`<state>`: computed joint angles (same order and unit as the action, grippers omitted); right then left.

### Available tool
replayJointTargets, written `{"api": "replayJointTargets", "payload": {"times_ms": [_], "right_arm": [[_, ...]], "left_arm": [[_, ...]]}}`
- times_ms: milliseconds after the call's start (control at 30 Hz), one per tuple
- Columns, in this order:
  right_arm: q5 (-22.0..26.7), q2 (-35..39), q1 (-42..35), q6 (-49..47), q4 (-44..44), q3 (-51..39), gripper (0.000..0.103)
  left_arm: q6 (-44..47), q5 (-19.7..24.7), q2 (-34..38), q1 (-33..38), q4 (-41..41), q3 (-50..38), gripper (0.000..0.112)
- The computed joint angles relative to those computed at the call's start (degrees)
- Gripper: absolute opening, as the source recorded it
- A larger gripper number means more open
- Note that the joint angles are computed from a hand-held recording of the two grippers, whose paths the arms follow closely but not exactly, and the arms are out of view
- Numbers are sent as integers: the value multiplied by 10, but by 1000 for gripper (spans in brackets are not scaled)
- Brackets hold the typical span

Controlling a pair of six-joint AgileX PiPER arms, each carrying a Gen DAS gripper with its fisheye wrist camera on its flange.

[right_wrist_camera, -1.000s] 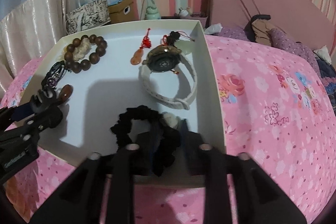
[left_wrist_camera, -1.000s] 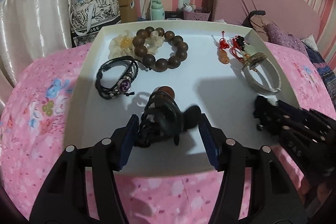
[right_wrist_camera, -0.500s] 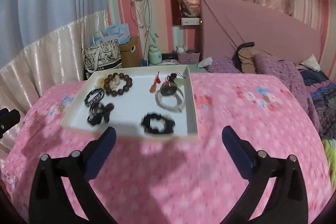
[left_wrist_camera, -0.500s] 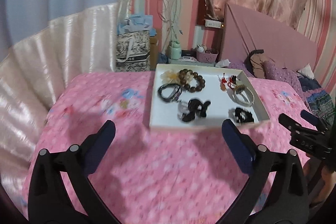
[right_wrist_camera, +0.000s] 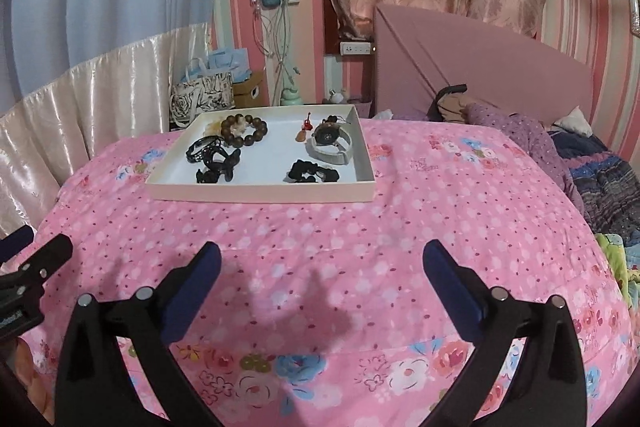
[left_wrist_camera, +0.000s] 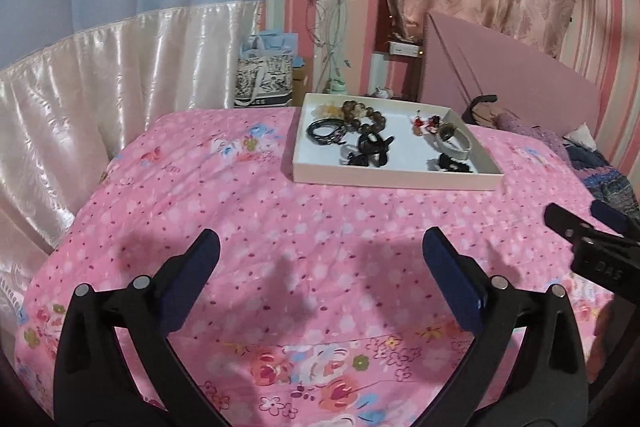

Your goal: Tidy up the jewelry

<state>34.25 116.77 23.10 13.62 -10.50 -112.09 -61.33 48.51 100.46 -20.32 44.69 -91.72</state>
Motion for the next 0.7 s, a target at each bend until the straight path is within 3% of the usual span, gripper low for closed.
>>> {"api": "replayJointTargets", "payload": {"times_ms": [267,700], "right_arm": [[-11,-24,19,100,-113,47,101],[-18,-28,28,161,-178,69,101]], "left_arm": [[-40,-4,-18,-4,34,28,100],[-21,-9,-18,0,13,33,100]]}}
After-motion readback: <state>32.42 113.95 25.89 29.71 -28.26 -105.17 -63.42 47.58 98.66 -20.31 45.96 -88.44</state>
